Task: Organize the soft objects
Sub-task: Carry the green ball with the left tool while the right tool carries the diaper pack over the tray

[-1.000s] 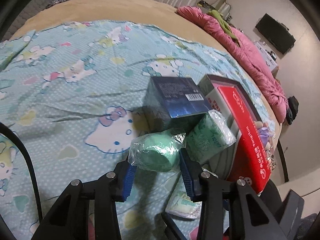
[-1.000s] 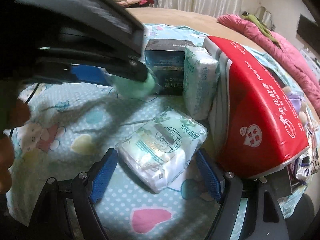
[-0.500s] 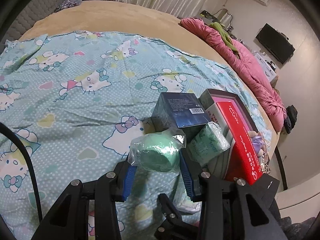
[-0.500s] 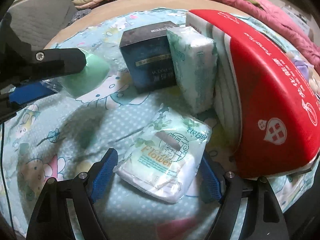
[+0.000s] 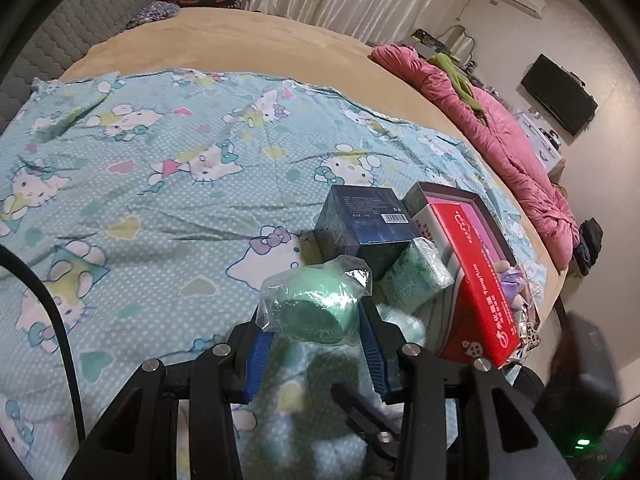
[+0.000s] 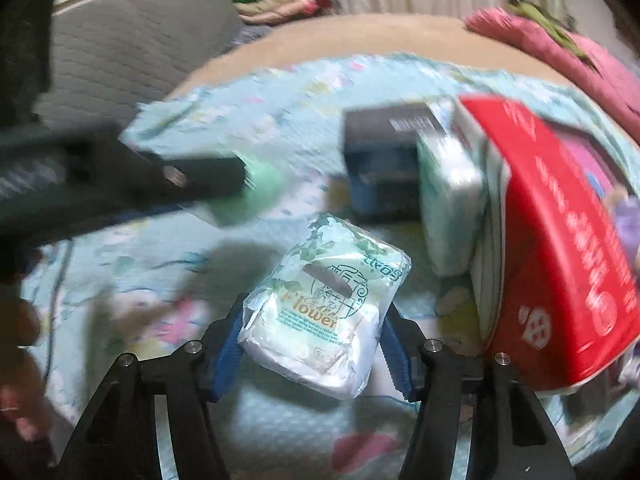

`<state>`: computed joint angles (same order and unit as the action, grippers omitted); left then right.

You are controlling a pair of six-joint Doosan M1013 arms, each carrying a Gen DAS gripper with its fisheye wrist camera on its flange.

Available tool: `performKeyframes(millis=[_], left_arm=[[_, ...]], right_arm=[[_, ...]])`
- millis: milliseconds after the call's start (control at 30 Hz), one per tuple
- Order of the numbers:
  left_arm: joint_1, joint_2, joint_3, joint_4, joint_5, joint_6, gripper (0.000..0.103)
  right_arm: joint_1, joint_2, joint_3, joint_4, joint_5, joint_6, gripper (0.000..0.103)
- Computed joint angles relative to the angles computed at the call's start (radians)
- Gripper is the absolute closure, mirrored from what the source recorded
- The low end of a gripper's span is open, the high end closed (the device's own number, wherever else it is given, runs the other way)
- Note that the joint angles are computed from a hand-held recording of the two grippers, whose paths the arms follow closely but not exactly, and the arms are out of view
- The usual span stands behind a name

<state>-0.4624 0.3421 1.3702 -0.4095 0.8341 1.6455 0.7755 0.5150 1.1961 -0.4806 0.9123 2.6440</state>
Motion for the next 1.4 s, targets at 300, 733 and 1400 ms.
performKeyframes(millis=[300,733,1400], left_arm=[[-0.016,-0.067,0.036,0.043,-0.061,-0.039,0.061],[-0.07,-0.109,0.046,0.096,-0.057,-0.084,0.061],[-0.158,-0.109,0.005,0.156,-0.033,-0.102,0.061]], right_arm=[[0.03,-0.066,0.032,-0.179,0.001,0.003,0.041],[0.014,-0.212,0.176,-0.296,-0.048,0.115,0.041],[0.0,-0.342,0.321,-0.476,-0.017,0.292,0.041]])
